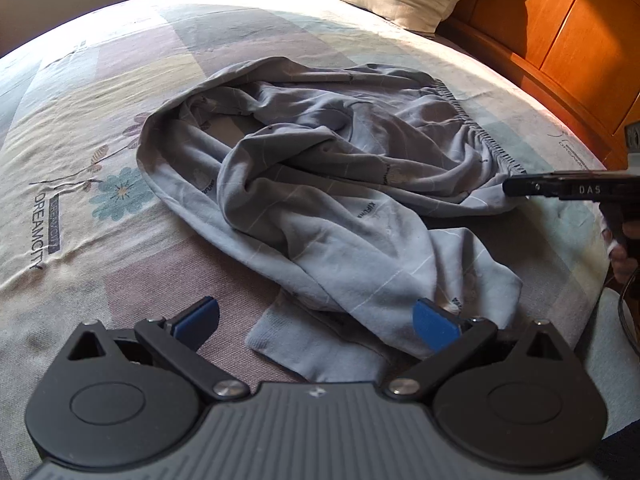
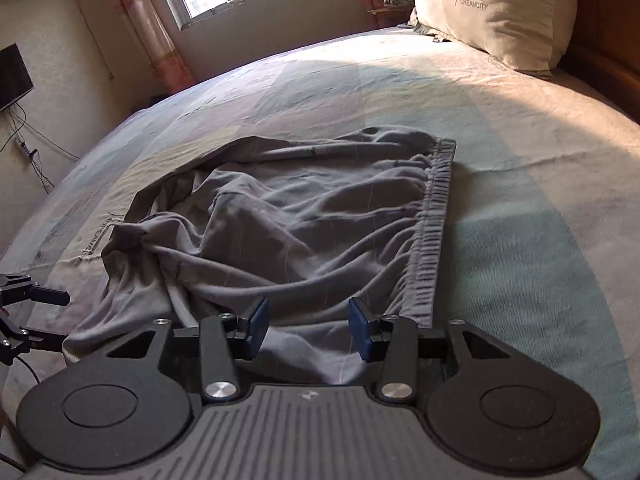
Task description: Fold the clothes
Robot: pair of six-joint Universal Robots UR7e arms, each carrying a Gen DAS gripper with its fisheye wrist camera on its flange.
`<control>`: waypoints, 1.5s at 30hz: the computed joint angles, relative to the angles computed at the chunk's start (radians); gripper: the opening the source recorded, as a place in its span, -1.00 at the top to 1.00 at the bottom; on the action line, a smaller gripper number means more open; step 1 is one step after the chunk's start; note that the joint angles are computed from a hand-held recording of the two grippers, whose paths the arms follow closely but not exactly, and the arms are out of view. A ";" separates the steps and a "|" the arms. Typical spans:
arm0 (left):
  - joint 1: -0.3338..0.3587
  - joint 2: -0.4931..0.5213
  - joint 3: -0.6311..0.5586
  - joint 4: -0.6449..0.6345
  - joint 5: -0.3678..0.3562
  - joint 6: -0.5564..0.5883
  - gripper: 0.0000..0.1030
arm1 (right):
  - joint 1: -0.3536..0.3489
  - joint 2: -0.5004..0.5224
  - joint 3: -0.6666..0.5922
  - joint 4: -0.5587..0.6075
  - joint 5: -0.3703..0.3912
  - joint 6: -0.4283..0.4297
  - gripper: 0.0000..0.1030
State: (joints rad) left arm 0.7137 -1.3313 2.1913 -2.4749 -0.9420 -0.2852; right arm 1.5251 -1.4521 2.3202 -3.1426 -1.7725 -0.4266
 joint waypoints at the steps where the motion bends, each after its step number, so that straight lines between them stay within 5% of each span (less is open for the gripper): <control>1: -0.009 -0.006 0.007 0.002 -0.008 -0.010 -0.99 | -0.006 -0.006 0.022 -0.009 -0.021 0.032 0.05; 6: -0.045 -0.030 0.048 0.005 -0.057 -0.058 -0.99 | -0.019 -0.090 0.136 -0.068 0.023 0.113 -0.03; 14: -0.033 0.007 0.108 -0.054 -0.082 -0.080 -0.99 | 0.027 -0.088 0.225 -0.102 -0.014 0.077 -0.23; 19: -0.055 0.004 0.118 -0.036 -0.029 -0.082 -0.99 | 0.001 -0.110 0.265 -0.142 0.036 0.090 -0.39; 26: -0.122 -0.001 0.133 0.072 0.191 -0.069 -0.99 | -0.017 -0.123 0.287 -0.159 0.063 0.089 -0.47; 30: -0.093 0.065 0.122 -0.056 0.171 0.045 -0.99 | 0.006 -0.097 0.279 -0.172 0.044 0.090 -0.67; 34: -0.087 0.123 0.099 -0.075 0.279 0.030 -0.99 | 0.031 -0.074 0.274 -0.192 0.007 0.091 -0.71; 38: -0.059 0.046 0.087 0.030 0.350 -0.079 -0.99 | 0.028 -0.080 0.277 -0.190 0.008 0.099 -0.71; 45: 0.007 -0.138 0.047 0.510 0.489 -0.422 -0.99 | 0.069 -0.056 0.248 -0.170 -0.054 0.120 -0.74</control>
